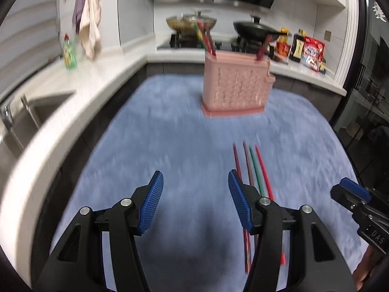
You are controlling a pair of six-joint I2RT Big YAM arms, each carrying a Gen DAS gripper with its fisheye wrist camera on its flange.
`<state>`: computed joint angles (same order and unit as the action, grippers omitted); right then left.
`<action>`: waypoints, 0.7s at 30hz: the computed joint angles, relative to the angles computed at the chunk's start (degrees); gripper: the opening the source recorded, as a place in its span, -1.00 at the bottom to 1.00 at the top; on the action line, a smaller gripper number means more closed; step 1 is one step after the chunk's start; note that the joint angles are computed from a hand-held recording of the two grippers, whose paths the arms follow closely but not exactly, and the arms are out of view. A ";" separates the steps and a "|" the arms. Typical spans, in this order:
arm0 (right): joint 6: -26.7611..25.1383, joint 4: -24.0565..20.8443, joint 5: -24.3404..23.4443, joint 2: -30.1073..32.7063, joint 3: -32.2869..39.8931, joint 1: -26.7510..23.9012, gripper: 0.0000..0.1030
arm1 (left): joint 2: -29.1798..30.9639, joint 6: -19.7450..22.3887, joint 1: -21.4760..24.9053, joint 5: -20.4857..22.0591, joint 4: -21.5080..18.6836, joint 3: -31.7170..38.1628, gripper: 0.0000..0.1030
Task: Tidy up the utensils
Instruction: 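Move both tools back down to the remaining chopsticks on the mat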
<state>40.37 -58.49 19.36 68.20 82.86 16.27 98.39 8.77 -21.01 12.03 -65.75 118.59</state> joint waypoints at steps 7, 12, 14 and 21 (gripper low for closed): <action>4.42 -0.55 1.11 -0.21 -4.62 4.16 -0.23 | -4.07 0.06 0.79 -0.62 1.33 -10.10 0.03; 4.84 -0.68 2.24 0.81 -5.56 6.45 -0.23 | -5.92 -0.21 1.30 -1.14 2.63 -14.13 0.03; 5.04 -0.39 2.22 1.14 -5.97 6.89 -0.23 | -6.26 0.03 1.41 -1.17 2.67 -14.90 0.03; 5.49 -0.13 2.17 2.44 -6.22 7.77 -0.27 | -7.55 0.07 1.75 -1.02 2.86 -17.44 0.03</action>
